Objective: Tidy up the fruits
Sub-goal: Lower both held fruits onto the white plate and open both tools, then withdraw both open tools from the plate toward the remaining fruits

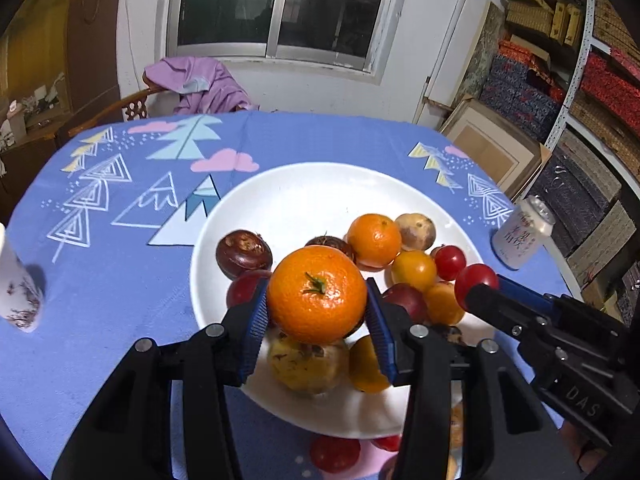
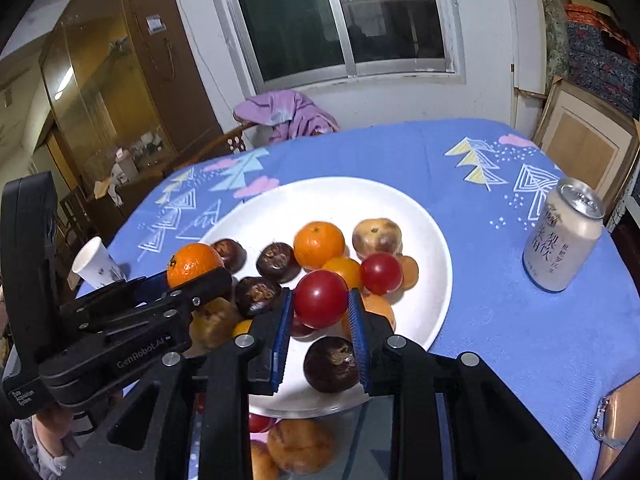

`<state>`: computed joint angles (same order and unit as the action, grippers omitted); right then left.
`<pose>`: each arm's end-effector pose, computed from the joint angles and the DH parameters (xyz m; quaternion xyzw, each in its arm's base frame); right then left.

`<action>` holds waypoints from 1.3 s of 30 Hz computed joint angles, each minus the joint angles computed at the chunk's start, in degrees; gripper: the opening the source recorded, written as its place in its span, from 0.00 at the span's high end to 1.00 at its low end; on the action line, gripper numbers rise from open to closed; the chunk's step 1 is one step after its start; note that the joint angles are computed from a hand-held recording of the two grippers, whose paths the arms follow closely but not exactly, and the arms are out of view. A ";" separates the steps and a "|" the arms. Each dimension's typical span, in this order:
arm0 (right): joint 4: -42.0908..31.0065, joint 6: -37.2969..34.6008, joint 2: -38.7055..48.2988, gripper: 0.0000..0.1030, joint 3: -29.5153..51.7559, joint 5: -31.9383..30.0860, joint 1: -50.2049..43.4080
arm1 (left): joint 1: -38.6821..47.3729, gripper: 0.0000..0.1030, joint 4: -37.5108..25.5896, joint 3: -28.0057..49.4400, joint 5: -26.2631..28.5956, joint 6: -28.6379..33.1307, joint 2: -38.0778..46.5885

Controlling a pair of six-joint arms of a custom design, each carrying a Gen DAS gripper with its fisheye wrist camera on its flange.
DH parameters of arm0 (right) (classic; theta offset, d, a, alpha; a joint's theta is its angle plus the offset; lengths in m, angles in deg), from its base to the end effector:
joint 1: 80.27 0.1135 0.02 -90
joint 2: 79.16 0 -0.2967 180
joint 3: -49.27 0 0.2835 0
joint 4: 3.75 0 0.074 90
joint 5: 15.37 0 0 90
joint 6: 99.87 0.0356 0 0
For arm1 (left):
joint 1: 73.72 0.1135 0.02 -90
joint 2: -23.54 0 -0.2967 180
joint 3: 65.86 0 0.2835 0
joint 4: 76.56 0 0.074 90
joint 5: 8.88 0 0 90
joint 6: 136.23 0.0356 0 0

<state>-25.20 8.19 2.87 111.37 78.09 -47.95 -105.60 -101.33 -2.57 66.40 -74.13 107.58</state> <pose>0.2780 0.1733 0.2383 -0.1007 0.9054 0.1502 0.3841 0.2852 -0.1668 0.2308 -0.0166 0.9191 -0.0843 0.3845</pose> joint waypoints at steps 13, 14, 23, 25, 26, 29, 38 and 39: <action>-0.46 0.11 -6.31 0.56 -3.65 1.96 0.39 | 0.17 0.10 1.76 -2.75 -2.15 -1.04 -4.43; -0.69 0.06 -7.95 0.54 -4.32 1.97 0.58 | 0.02 0.10 1.32 -2.78 -2.92 -1.01 -5.36; -1.84 1.64 -19.97 0.31 -9.88 7.96 7.29 | -4.63 0.04 -5.56 -5.97 -10.67 -3.90 -14.78; -2.83 2.01 -20.92 0.29 -11.07 8.99 9.45 | -7.06 0.04 -6.42 -8.66 -12.49 -5.10 -16.58; -3.03 2.23 -21.37 0.27 -11.65 9.46 10.16 | -8.18 0.04 -6.32 -10.26 -13.13 -5.72 -17.39; -3.99 3.35 -23.72 0.26 -14.17 10.29 11.63 | -11.63 0.04 -8.05 -13.23 -15.23 -7.99 -17.32; -6.28 8.27 -33.97 0.16 -19.53 5.07 4.03 | -18.00 0.04 -8.66 -15.98 -19.79 -11.58 -14.94; -6.09 8.55 -34.18 0.16 -19.77 4.01 2.88 | -18.13 0.04 -8.21 -16.04 -19.58 -11.25 -14.63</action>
